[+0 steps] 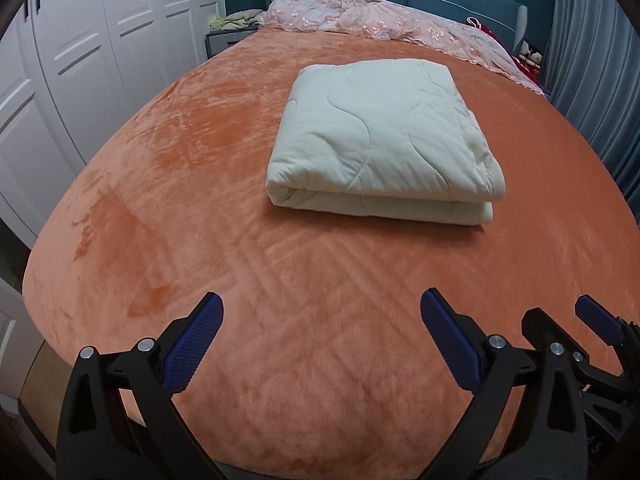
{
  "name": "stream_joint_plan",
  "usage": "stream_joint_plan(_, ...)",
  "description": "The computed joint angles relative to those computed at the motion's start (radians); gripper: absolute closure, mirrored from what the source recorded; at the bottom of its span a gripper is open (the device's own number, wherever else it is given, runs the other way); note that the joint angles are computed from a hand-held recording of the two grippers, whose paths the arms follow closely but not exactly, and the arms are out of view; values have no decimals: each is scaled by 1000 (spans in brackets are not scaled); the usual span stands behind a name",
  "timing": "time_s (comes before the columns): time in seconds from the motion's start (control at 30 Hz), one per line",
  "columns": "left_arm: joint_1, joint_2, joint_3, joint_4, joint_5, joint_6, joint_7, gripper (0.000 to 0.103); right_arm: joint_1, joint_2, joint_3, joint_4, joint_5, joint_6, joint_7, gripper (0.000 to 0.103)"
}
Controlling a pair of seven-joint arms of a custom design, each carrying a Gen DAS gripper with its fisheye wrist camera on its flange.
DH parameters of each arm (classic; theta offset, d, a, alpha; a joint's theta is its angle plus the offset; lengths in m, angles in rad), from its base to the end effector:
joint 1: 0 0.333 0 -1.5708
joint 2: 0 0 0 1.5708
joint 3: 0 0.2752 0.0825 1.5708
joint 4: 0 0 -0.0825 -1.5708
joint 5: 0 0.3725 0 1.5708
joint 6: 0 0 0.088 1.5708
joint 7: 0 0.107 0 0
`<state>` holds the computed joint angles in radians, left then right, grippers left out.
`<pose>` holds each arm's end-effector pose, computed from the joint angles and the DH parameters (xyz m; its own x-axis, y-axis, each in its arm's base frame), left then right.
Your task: Fold large clothes
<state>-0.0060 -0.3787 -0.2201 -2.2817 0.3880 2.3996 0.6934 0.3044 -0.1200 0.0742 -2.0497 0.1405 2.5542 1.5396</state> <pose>0.4707 -0.1134 0.5197 0.4016 -0.9154 0.0278 -0.7378 -0.3413 -0.5824 0.5212 0.2067 0.5268 0.3447 -0.9329 -0.1042 -0.7822 -0.2241 -0.5813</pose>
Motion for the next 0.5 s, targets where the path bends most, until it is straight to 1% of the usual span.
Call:
stream_joint_plan(0.17, -14, -38, -27, -46, 22, 4, -29, 6, -8, -67, -7, -89, 5, 37, 17, 24)
stream_joint_plan(0.27, -14, -52, -40, -61, 36, 2, -61, 6, -10, -83, -10, -110, 0, 38, 19, 23)
stream_joint_plan(0.5, -24, -71, -55, -91, 54, -19, -103, 7, -8, -124, -8, -176, -12, 81, 26, 23)
